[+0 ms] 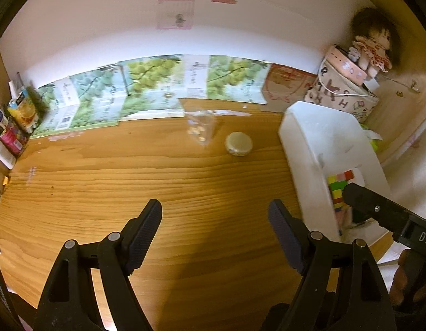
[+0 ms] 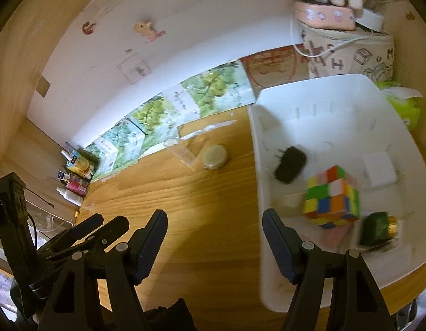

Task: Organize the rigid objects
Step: 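Withdraw both open tools from the tray back over the desk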

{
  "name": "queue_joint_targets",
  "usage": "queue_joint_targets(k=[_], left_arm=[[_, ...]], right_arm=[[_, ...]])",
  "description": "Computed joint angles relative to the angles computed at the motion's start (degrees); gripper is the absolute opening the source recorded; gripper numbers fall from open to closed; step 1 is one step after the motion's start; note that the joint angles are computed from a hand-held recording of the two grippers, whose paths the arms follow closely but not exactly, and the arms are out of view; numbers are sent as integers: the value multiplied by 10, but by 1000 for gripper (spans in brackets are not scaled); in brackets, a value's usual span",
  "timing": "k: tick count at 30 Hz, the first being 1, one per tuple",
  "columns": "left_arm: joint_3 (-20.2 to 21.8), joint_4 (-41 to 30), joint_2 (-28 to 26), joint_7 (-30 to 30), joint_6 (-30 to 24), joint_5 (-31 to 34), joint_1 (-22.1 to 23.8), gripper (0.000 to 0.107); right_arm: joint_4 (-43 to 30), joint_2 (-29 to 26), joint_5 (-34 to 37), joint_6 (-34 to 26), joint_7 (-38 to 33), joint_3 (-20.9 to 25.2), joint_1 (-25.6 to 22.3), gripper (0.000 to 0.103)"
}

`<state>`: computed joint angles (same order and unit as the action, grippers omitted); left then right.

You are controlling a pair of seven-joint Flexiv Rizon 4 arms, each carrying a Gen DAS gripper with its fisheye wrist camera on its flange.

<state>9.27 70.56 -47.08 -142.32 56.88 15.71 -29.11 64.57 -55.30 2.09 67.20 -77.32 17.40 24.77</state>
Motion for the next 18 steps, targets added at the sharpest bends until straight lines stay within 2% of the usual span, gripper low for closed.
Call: queue_joint_targets(k=[7,11,14,18], left_arm=[[-8,83,42,36,33,-1,26,82],[-10,117,56,61,38,-7,41,82],[-15,141,66,83,45,-14,54,82],[-23,172,76,113,60,-30,72,82]], right_arm=[[21,-2,-18,58,53,-24,43,72],[43,-3,-45,114,90,-49,75,72],[58,-3,-71,154,132,-87,107,72],[70,-6,-104,178,187,-138,144,72]])
